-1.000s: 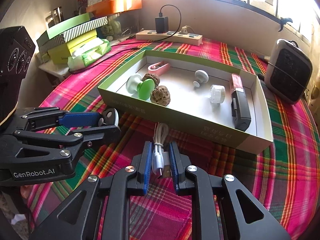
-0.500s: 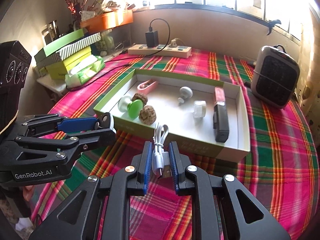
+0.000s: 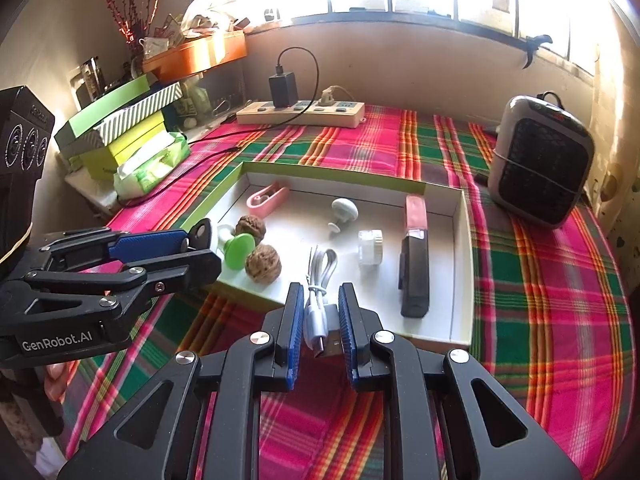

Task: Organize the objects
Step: 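Lift the white cable and the black disc toward the tray, then lower the black disc and the white cable into the tray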

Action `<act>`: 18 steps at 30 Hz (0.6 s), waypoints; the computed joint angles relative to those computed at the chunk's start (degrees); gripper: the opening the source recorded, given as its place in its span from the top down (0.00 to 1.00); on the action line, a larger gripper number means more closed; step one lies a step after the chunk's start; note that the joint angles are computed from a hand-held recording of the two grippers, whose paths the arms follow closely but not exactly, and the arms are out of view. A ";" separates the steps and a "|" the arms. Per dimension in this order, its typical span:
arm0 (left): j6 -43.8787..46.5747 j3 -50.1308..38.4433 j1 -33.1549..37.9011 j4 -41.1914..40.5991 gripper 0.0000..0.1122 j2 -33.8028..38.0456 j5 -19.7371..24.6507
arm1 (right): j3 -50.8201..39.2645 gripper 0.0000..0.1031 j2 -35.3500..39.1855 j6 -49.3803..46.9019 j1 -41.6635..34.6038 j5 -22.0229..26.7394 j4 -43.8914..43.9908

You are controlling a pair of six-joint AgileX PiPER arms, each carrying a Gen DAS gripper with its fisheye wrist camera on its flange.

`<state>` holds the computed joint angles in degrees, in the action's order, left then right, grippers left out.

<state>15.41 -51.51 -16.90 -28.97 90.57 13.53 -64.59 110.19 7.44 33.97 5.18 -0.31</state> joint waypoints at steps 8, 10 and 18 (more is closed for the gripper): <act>-2.45 -6.17 0.57 3.62 0.61 4.56 1.82 | -7.22 0.82 4.66 -8.32 -1.10 4.33 6.63; -2.19 -7.93 0.97 3.39 0.61 5.96 2.44 | -8.77 0.82 5.80 -10.08 -1.23 5.34 8.02; -3.81 -14.26 2.06 5.55 0.61 11.09 4.65 | -13.34 0.82 9.69 -14.84 -2.00 8.31 11.77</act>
<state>11.60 -65.77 -14.84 -23.42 101.66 18.17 -77.93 119.88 -7.40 31.98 13.49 11.46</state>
